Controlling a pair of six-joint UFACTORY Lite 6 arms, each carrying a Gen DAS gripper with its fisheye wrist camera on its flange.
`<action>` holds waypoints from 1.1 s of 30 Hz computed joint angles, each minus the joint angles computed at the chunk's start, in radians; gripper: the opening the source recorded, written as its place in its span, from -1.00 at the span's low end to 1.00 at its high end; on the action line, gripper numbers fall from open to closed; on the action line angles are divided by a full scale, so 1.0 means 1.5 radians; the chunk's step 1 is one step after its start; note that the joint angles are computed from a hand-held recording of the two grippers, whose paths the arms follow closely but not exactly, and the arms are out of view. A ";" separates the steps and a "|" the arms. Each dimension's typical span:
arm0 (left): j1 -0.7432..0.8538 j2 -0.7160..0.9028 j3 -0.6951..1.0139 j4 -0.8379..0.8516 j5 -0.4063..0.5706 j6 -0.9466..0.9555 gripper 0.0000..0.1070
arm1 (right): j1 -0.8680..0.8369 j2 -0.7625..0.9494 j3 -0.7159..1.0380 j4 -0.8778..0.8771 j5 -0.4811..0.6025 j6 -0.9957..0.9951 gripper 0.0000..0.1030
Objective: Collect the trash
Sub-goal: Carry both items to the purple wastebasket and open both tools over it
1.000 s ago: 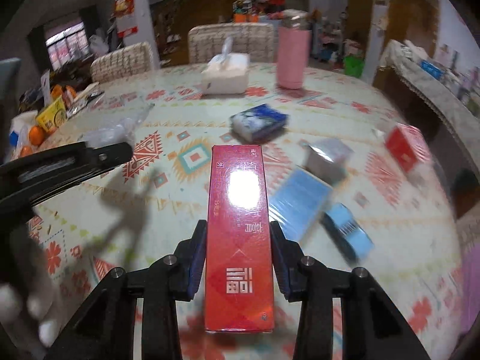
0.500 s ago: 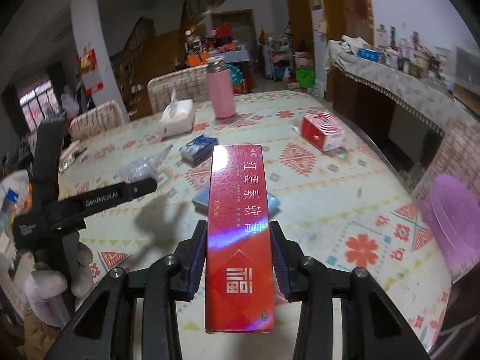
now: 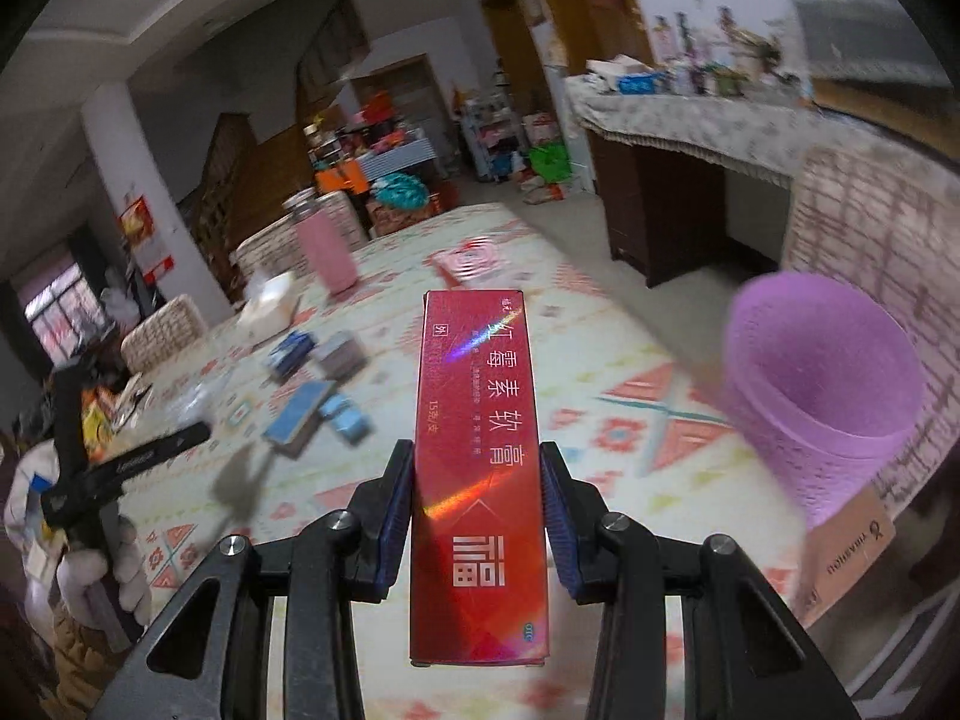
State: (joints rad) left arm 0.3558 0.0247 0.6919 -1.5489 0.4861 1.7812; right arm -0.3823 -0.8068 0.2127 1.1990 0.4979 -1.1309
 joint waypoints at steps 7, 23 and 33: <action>-0.149 -0.067 0.030 0.156 -0.061 -0.259 -0.50 | -0.342 0.283 0.099 0.118 0.215 -0.331 -0.15; -0.628 0.332 0.567 0.677 -0.095 -0.927 -0.50 | -0.534 0.669 0.439 0.113 0.268 -0.401 -0.15; -0.752 0.740 1.190 0.812 0.121 -1.107 -0.38 | -0.529 0.829 0.619 0.109 0.241 -0.342 -0.13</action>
